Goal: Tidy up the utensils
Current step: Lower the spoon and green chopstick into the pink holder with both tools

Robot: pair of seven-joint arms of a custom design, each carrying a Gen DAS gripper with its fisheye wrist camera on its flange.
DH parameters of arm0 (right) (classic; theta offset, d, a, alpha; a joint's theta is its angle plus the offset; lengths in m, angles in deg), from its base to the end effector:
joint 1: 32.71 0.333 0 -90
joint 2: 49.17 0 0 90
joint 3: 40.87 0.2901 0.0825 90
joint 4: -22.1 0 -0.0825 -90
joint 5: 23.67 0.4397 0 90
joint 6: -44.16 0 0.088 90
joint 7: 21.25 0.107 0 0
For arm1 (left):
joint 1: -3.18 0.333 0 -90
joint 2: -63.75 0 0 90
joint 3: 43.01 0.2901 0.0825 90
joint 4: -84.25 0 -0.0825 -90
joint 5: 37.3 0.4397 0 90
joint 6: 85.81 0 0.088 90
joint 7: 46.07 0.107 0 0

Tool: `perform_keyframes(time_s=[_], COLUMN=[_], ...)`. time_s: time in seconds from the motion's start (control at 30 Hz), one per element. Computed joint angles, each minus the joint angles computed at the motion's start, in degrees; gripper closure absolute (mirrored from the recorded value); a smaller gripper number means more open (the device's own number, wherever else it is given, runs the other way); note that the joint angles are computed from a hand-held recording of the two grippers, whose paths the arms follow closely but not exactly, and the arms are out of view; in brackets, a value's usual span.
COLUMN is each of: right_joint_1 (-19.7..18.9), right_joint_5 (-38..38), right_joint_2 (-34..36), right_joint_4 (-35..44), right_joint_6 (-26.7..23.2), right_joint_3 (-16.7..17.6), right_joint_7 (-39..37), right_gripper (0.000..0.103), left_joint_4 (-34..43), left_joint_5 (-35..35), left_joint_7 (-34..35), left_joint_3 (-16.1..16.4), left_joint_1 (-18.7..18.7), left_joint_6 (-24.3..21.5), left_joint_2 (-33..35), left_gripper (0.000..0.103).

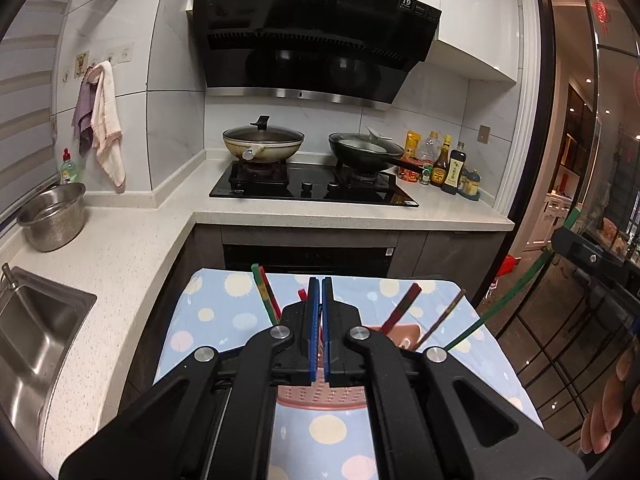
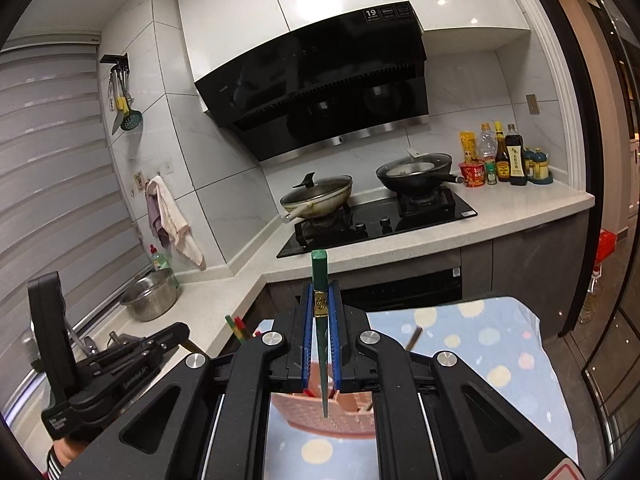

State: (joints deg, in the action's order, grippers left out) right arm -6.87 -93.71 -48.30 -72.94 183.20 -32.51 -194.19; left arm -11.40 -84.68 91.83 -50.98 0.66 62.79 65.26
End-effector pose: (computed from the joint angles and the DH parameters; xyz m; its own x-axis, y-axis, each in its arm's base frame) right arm 0.5568 0.3733 0.6432 -0.1948 -0.9325 -0.3040 -0.2509 0.3470 -0.9037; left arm 0.6659 -0.1076 0.6439 -0.5367 -0.8359 0.1154 -0.4408 0.1610 -0.8831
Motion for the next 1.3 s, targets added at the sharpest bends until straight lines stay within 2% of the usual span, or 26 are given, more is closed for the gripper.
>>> perform_keyframes(time_s=[0.27, 0.57, 0.83, 1.1, 1.3], right_joint_1=[0.49, 1.47, 1.95, 2.25, 2.26], right_joint_5=[1.49, 0.52, 4.46, 0.96, 4.53], right_joint_2=[5.96, 8.44, 10.87, 10.54, 12.77], right_joint_4=[6.09, 9.67, 10.75, 12.02, 13.64], right_joint_6=[1.94, 3.89, 4.9, 6.64, 6.12], right_joint_3=[-2.24, -4.52, -5.91, -6.78, -6.71], right_joint_7=[-2.16, -1.39, -3.14, -0.5, -4.11], right_gripper=[0.096, 0.096, 0.096, 0.096, 0.096], left_joint_4=[6.62, 9.82, 10.49, 11.31, 11.4], left_joint_5=[5.75, 9.24, 11.4, 12.63, 13.05], left_joint_7=[-4.81, -7.74, -9.5, -10.85, -11.28], left_joint_3=[-0.98, -1.72, -2.06, -2.07, -2.24], left_joint_1=[-0.26, 0.51, 0.71, 0.94, 0.99], left_joint_6=[0.52, 0.04, -0.5, -0.99, -1.52], left_joint_2=[6.69, 10.65, 12.34, 13.55, 13.88], left_gripper=[0.102, 0.102, 0.102, 0.102, 0.102])
